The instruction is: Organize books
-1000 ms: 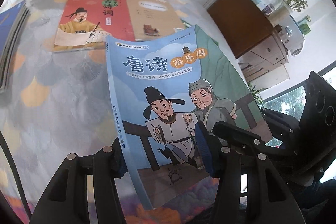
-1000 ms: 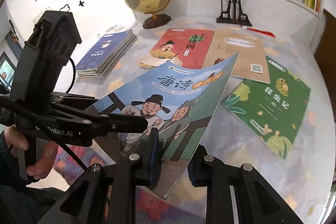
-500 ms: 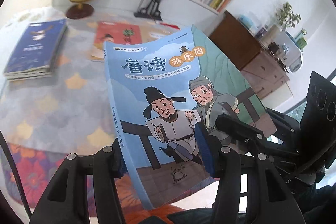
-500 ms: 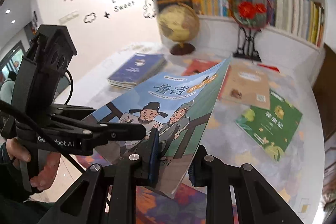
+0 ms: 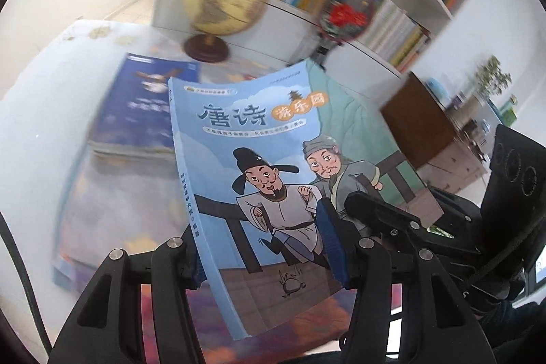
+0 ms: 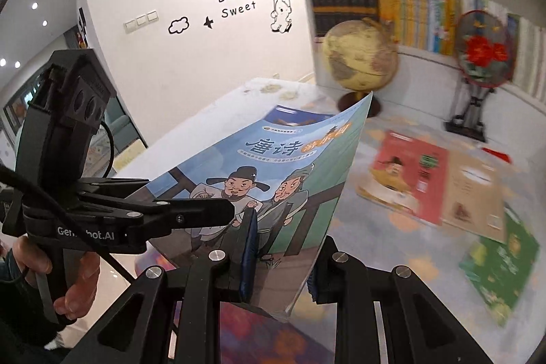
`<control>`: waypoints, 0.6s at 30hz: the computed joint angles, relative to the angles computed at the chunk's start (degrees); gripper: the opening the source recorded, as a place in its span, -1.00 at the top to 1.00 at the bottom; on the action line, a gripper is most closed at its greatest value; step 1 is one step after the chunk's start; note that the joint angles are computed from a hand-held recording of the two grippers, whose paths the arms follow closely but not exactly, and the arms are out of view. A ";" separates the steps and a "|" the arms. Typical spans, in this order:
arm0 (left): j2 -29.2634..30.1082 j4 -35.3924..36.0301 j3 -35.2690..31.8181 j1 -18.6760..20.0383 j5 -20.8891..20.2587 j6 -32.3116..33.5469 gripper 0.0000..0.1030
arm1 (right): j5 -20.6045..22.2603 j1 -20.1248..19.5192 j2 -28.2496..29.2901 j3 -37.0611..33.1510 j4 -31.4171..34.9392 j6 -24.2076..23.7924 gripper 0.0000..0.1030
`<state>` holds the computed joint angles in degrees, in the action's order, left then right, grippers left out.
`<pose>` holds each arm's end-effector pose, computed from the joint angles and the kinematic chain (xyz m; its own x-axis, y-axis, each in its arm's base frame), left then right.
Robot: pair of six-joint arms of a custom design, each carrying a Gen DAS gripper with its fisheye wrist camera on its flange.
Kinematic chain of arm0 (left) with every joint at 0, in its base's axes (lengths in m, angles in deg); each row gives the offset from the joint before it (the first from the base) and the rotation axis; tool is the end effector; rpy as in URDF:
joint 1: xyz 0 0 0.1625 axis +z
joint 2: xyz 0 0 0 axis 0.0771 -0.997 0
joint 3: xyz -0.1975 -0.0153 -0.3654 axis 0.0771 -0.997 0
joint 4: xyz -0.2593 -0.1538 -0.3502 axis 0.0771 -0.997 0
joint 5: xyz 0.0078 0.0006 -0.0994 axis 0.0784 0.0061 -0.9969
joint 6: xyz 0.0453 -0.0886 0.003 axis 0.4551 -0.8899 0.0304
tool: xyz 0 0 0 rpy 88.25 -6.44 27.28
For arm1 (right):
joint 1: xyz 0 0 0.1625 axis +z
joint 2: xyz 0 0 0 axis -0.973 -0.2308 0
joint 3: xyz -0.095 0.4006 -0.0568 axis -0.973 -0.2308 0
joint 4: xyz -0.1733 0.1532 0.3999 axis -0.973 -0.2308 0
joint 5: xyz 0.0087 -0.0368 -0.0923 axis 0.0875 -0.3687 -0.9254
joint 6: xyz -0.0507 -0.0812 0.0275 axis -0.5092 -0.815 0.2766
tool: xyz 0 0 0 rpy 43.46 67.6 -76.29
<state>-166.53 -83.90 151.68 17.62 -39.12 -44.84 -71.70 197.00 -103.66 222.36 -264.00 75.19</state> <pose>-0.2563 -0.2984 0.2146 -0.8927 0.3392 -0.2967 0.4352 0.8195 -0.3727 0.2503 -0.2582 0.1992 -0.7539 -0.3941 0.5256 -0.6343 0.6450 -0.4262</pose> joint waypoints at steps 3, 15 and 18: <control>0.40 -1.15 -2.03 7.58 -0.56 7.02 0.01 | 2.20 -1.78 11.23 -5.08 -5.16 1.13 0.52; 14.11 -9.20 -12.75 28.76 -7.63 25.69 0.01 | 5.87 -9.43 32.47 -20.70 -8.49 8.17 0.50; 16.81 -10.26 -14.67 31.75 -9.93 27.65 0.01 | 5.49 -10.61 34.92 -23.07 -8.36 10.10 0.49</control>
